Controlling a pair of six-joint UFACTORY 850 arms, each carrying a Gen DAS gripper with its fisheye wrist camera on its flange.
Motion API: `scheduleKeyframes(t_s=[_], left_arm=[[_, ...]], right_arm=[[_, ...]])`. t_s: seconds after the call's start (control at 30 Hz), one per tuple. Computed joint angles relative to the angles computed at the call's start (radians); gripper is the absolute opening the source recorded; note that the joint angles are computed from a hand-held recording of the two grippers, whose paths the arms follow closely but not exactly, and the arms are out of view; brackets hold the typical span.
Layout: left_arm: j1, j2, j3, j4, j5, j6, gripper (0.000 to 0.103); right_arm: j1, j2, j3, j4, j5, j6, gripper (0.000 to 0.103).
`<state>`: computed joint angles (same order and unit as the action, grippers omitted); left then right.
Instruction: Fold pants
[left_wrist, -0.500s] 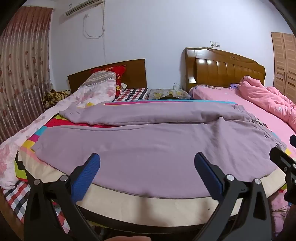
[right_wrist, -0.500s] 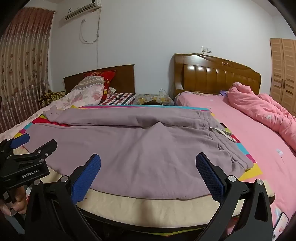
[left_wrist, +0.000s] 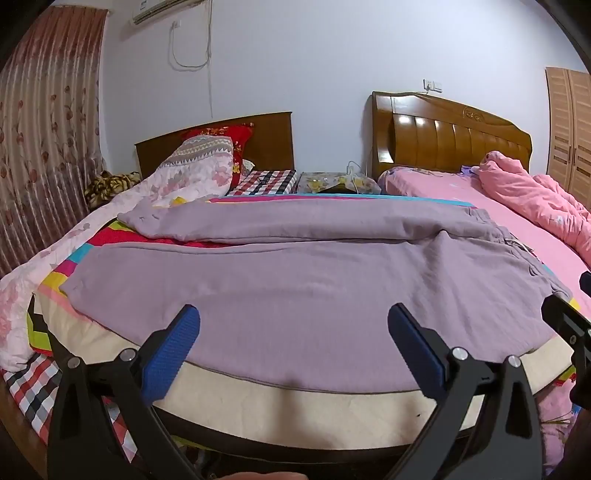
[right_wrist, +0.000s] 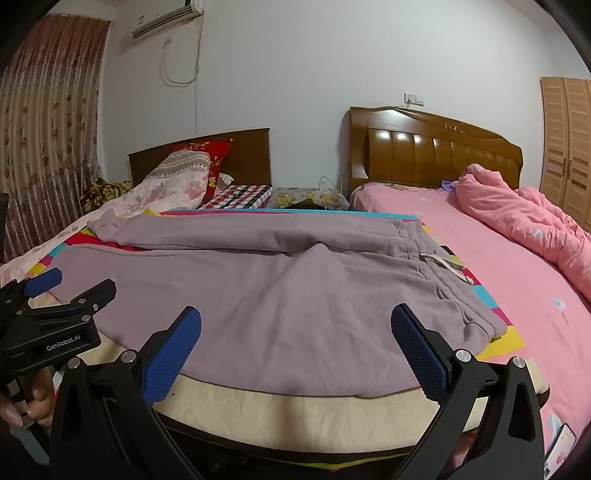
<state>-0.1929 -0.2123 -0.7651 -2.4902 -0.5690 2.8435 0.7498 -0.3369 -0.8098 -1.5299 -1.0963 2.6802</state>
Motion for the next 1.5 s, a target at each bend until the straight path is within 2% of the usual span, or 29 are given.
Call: scheduleKeyframes(t_s=[1.5], left_arm=[[0.003, -0.010, -0.005, 0.043, 0.031, -0.045, 0.102]], right_arm=[[-0.013, 0.010, 0.030, -0.026, 0.050, 0.050, 0.099]])
